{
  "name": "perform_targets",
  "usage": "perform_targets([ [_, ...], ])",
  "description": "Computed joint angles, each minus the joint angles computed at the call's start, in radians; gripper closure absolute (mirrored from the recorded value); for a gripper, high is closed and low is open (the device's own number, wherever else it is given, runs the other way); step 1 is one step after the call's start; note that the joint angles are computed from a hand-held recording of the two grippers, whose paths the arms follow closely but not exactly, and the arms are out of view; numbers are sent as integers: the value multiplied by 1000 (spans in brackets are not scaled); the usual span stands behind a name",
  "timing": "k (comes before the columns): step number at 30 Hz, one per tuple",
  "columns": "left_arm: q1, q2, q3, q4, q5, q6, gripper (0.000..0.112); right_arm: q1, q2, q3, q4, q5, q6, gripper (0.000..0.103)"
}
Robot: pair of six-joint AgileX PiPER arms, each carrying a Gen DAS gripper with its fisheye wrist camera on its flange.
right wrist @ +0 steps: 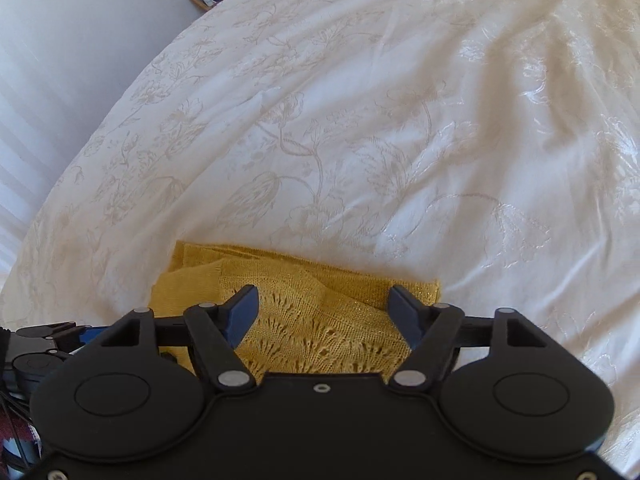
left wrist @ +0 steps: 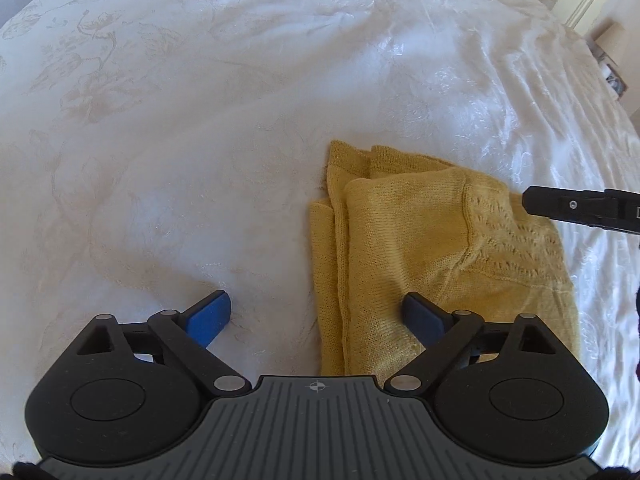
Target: Fold small clothes
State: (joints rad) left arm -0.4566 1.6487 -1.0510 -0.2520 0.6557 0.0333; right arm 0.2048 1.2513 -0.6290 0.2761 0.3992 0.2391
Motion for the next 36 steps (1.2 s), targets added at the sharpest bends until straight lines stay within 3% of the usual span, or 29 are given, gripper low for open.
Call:
perform_targets([
  [8,66,-165,127,-159,112,163,19,-103,-249,122,105,126,-111,20],
  [12,24,-198,196,-178,117,170,19,-213,-311,188,269,201,-287,11],
  [16,-2,-205,252,-194,102,148,19,-293,-326,235,377,240,-408,10],
  [20,-8,-173,255,-233,74,173,18,-336,-277,261,506,231,-553,10],
  [26,30,-94,237,-421,66,343,10,-377,-117,280,799,199,-864,9],
  [31,25,-40,211,-551,50,444,10,-390,18,261,1020,222,-1115,2],
  [36,-20,-35,207,-550,12,448,10,-371,136,220,1164,255,-1266,0],
])
